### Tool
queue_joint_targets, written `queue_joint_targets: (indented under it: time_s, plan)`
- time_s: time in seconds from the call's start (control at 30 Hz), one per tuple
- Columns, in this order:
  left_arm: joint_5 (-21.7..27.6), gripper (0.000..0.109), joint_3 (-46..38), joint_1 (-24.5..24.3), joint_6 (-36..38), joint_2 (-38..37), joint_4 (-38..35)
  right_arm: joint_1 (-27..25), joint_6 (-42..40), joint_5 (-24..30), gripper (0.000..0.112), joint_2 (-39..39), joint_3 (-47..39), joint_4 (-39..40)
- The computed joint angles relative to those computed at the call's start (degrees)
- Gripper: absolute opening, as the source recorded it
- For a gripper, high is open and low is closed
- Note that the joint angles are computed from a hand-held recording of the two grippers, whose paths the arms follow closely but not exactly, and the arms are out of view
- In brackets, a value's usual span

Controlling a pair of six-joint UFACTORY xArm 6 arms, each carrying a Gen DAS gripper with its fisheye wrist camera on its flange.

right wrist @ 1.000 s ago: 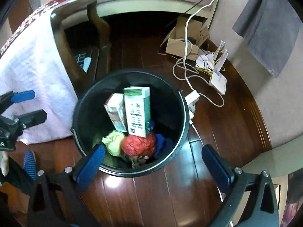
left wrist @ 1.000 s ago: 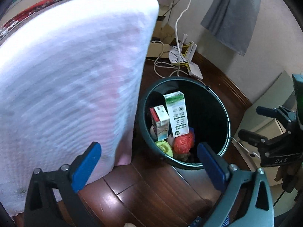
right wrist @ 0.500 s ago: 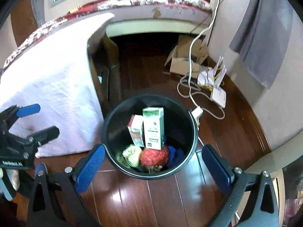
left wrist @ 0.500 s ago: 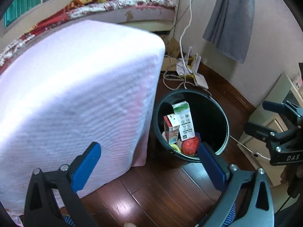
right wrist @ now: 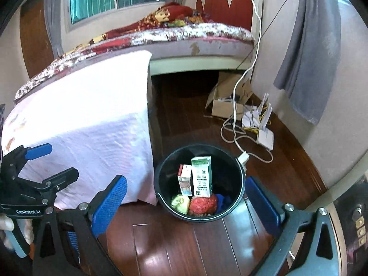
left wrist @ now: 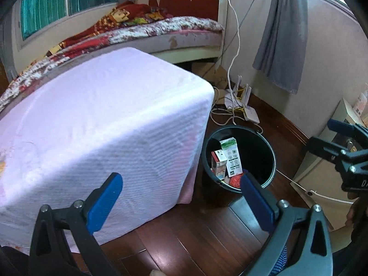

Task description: Collect trash

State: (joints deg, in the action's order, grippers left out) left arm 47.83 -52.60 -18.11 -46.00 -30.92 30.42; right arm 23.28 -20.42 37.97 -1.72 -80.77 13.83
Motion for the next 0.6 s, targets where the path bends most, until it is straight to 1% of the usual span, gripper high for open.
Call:
queue_joint_targets:
  time_s: [0.1, 0.2, 0.27, 0.33, 0.4, 0.47, 0.57, 0.6]
  plan:
    - [1.8, 0.102, 0.3, -1.8, 0.0, -2.1, 1.3, 0.6, 1.0, -1.3, 0.103, -2.7, 1.9, -1.0]
    - [4.5, 0.102, 0.5, -3.5, 0.0, -4.4, 2.7, 1.1, 0.9, -1.4, 0.103, -5.8, 4.2, -0.3]
    - [6.4, 0.102, 0.4, -4.7, -1.4, -6.2, 3.6, 1.6, 1.6, -1.6, 0.103, -7.9, 5.7, -0.9]
    - [7.3, 0.102, 0.5, -6.2, -2.9, -7.7, 5.2, 2.0, 1.8, -2.0, 0.103, -10.3, 7.6, -0.2]
    - [8.7, 0.102, 0.2, -8.3, -4.1, -8.9, 7.6, 2.3, 2.7, -3.1, 0.103, -13.0, 9.6, -0.6]
    - [11.0, 0.102, 0.1, -11.1, -5.8, -9.7, 12.3, 2.2, 3.4, -3.8, 0.103, -15.4, 11.5, 0.1]
    - [12.8, 0.102, 0.1, -12.9, -6.8, -11.0, 14.5, 1.3, 6.4, -4.3, 0.103, -18.5, 13.2, -0.9]
    - [13.6, 0.102, 0.1, -13.8, -7.7, -11.7, 15.4, 0.9, 6.9, -4.3, 0.103, -19.4, 13.7, 0.0]
